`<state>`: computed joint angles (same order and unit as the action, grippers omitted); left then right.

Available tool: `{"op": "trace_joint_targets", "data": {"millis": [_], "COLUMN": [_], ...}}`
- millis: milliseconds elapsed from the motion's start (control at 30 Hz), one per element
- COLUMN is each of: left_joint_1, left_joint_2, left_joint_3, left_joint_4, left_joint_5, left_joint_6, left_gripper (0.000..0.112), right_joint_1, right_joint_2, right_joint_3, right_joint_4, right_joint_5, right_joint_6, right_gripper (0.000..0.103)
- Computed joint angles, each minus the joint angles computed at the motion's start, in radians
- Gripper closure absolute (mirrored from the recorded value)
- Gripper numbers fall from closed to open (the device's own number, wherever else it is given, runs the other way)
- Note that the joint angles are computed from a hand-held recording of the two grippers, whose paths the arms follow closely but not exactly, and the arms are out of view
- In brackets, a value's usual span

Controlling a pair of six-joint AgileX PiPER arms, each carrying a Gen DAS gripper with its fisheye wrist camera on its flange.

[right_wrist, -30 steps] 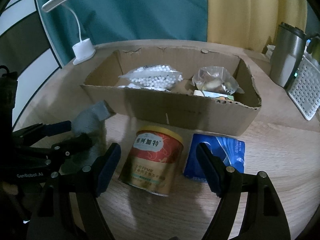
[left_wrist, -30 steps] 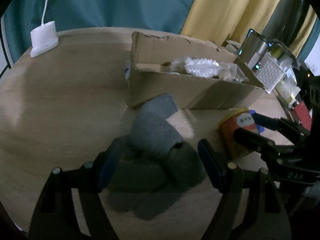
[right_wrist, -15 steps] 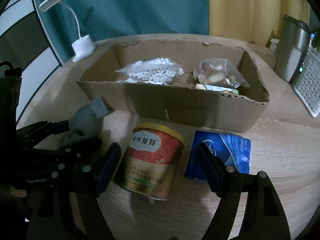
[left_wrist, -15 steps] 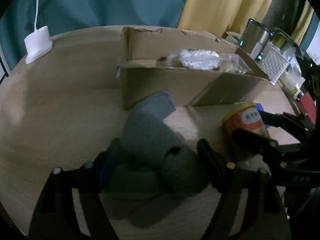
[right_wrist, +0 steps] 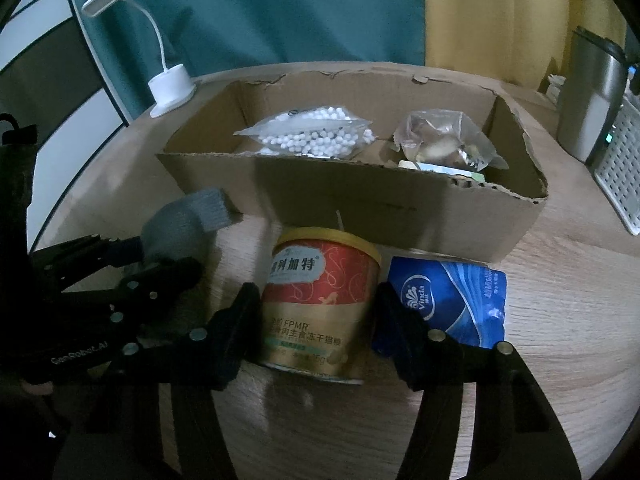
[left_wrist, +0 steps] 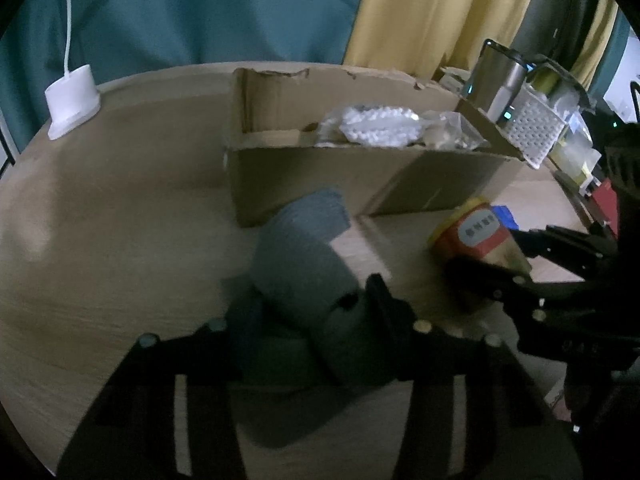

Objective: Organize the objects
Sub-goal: 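Hold the grey sock with the left tool while the right tool grasps the red-and-gold can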

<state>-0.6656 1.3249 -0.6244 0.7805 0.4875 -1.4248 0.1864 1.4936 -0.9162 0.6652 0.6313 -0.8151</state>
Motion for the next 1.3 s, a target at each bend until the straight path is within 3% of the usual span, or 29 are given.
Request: {"op": "trace_joint_targets", "data": {"millis": [967, 1300], "left_joint_1": [-0.116, -0.09], "left_joint_2": [-0.169, -0.169], "left_joint_3": [-0.062, -0.113], "left_joint_4": [0.079, 0.082], "left_joint_5": [0.16, 0.142], "left_joint_6": [-0.017, 0.034], "left_gripper": [0.064, 0.064], "right_joint_1": [-0.06, -0.099], "right_joint_2": [-0.106, -0.111], "right_joint_3": [-0.016, -0.052], "right_joint_4": [0.054, 0.07], "right_joint_5": [0.048, 0.067], "right_joint_6": [-0.049, -0.067], "right_gripper": [0.041, 0.041]}}
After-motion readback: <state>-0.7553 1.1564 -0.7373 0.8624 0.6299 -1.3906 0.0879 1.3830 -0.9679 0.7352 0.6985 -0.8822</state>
